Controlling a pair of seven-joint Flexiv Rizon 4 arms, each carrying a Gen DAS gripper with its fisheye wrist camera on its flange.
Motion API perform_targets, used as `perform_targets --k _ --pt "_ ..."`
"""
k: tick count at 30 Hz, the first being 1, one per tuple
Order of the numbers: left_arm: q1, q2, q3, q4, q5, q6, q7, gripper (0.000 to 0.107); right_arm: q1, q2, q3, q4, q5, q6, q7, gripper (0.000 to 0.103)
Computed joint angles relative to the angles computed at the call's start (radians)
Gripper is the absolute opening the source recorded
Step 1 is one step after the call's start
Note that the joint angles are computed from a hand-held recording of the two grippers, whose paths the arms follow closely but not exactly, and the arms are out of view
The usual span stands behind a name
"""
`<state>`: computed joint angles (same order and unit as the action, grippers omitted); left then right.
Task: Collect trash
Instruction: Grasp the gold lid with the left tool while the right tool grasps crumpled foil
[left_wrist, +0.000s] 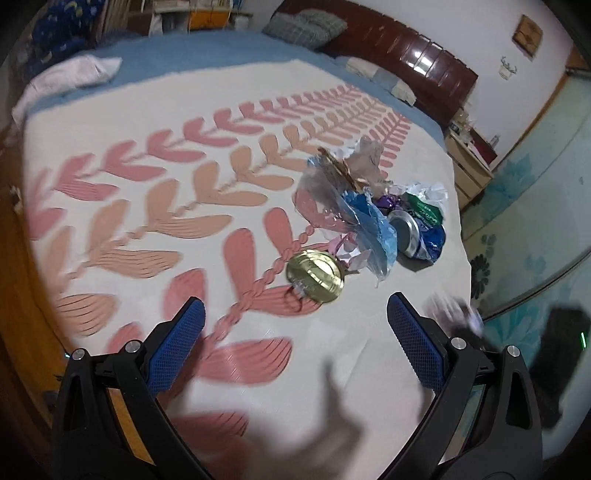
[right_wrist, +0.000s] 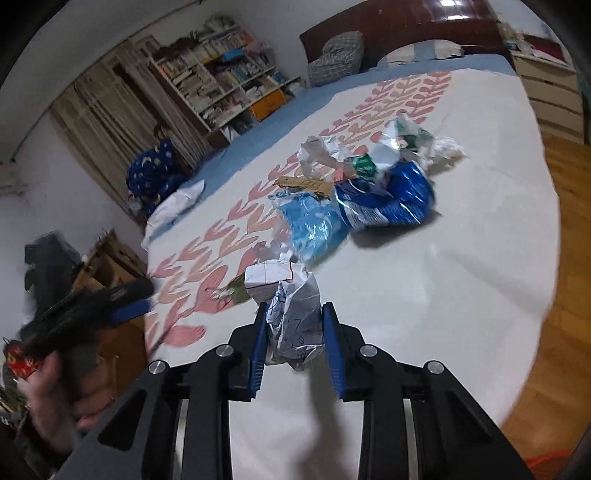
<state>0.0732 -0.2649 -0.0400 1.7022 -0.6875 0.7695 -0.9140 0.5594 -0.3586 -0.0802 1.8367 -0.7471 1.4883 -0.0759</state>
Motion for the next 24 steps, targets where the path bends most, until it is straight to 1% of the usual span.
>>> perform_targets --k 2,5,6,7,8,9,10,11,15,17,18,19,20,24 --pt "-0.005 -0.032 -0.013 -0.027 0.000 -0.009 -0.009 0.097 0.042 0.051 -0.056 0.076 -0.068 0.035 0.084 0.029" --pt "-0.017 -0.084 -0.025 -0.070 0.025 -0.009 -0.043 0.097 0.047 0.094 -0.078 0.144 -0.164 0.057 0.186 0.029" --pt "-0.021 -0.101 -0.030 -0.081 0.032 -0.007 -0.054 0.093 0.050 0.110 -0.097 0.169 -0.216 0.072 0.235 0.029" --pt "-0.022 -0.111 -0.028 -0.093 0.046 -0.017 -0.074 0.086 0.052 0.127 -0.115 0.193 -0.271 0.085 0.291 0.029" --pt "-0.022 -0.124 -0.028 -0.107 0.061 -0.036 -0.093 0.060 0.049 0.146 -0.124 0.213 -0.319 0.093 0.336 0.029" --pt "-0.022 -0.136 -0.026 -0.121 0.083 -0.056 -0.105 0.032 0.040 0.156 -0.125 0.224 -0.352 0.097 0.367 0.029" --pt "-0.035 -0.146 -0.011 -0.135 0.137 -0.054 -0.134 0.023 0.035 0.171 -0.134 0.238 -0.408 0.102 0.418 0.029" --pt "-0.039 -0.147 -0.006 -0.133 0.157 -0.038 -0.149 0.016 0.026 0.185 -0.145 0.249 -0.475 0.113 0.481 0.030" --pt "-0.009 -0.137 -0.023 -0.126 0.118 -0.067 -0.164 0.008 -0.026 0.218 -0.132 0.269 -0.631 0.122 0.626 0.030" --pt "-0.004 -0.123 -0.023 -0.113 0.101 -0.055 -0.175 0.005 -0.048 0.233 -0.106 0.279 -0.642 0.103 0.637 0.030" --pt "0.003 -0.111 -0.025 -0.101 0.080 -0.057 -0.180 0.004 -0.059 0.241 -0.092 0.284 -0.649 0.096 0.641 0.030" --pt "0.017 -0.082 -0.028 -0.080 0.037 -0.073 -0.181 0.004 -0.072 0.249 -0.082 0.286 -0.673 0.092 0.662 0.030" --pt "0.020 -0.068 -0.029 -0.074 0.020 -0.074 -0.171 0.004 -0.087 0.252 -0.072 0.285 -0.693 0.095 0.679 0.030" --pt "0.015 0.069 -0.012 0.035 -0.076 0.005 -0.027 0.004 -0.134 0.298 -0.015 0.306 -0.706 0.070 0.682 0.030"
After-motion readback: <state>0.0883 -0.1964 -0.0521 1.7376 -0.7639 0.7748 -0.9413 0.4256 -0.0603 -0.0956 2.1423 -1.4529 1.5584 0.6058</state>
